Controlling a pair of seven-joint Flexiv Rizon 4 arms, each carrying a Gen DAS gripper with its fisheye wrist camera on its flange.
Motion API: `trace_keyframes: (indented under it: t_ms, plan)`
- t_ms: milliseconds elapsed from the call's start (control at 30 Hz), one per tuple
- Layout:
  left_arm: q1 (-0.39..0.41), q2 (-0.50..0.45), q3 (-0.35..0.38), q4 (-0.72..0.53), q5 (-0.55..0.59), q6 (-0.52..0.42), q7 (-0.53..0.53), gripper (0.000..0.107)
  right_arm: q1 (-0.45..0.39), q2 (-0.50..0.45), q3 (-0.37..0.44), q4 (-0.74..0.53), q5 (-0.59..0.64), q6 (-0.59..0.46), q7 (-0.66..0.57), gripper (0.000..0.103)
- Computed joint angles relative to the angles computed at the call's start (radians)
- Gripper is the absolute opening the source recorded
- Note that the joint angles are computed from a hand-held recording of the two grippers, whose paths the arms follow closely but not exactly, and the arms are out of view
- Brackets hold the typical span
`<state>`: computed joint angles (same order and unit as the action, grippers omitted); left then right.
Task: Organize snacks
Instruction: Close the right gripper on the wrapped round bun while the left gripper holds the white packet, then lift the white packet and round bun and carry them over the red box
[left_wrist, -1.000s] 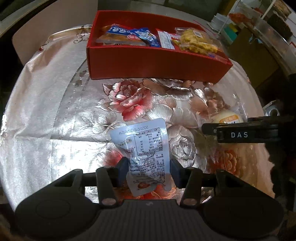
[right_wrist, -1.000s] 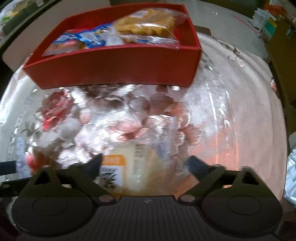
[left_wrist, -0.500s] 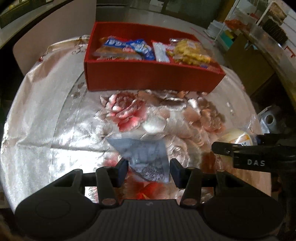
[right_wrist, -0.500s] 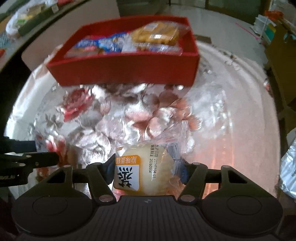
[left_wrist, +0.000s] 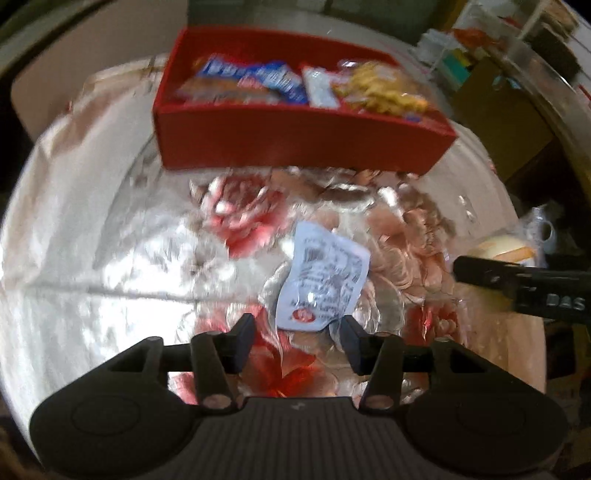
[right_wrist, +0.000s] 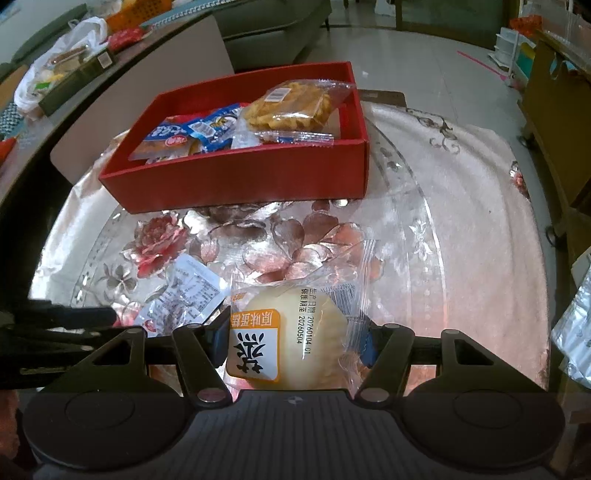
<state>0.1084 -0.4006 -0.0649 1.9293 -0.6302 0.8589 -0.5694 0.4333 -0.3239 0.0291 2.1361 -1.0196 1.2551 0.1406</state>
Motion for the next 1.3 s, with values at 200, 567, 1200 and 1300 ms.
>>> trace_keyframes:
  t_ms: [200,567,1200,1300]
  plan:
    - [-0.016,-0.003,-0.003,0.006,-0.022,0.002,-0.077,0.062,-0.017,0.03,-0.019,0.023,-0.083,0.036,0.072,0.07]
    - [-0.1,-0.081,-0.015,-0.031,0.163,0.216,-0.141,0.072,-0.097,0.073,0.004,0.066,-0.196,0.072,0.18,0.07]
    - [-0.016,-0.054,-0.04,-0.026,0.063,0.079,-0.027,0.054,-0.07,-0.004,0.033,0.037,0.092,0.066,-0.042,0.068]
    - [-0.026,-0.05,-0.058,0.006,0.046,0.108,0.037,0.084,-0.049,-0.026,0.034,0.023,0.179,0.047,-0.096,0.074]
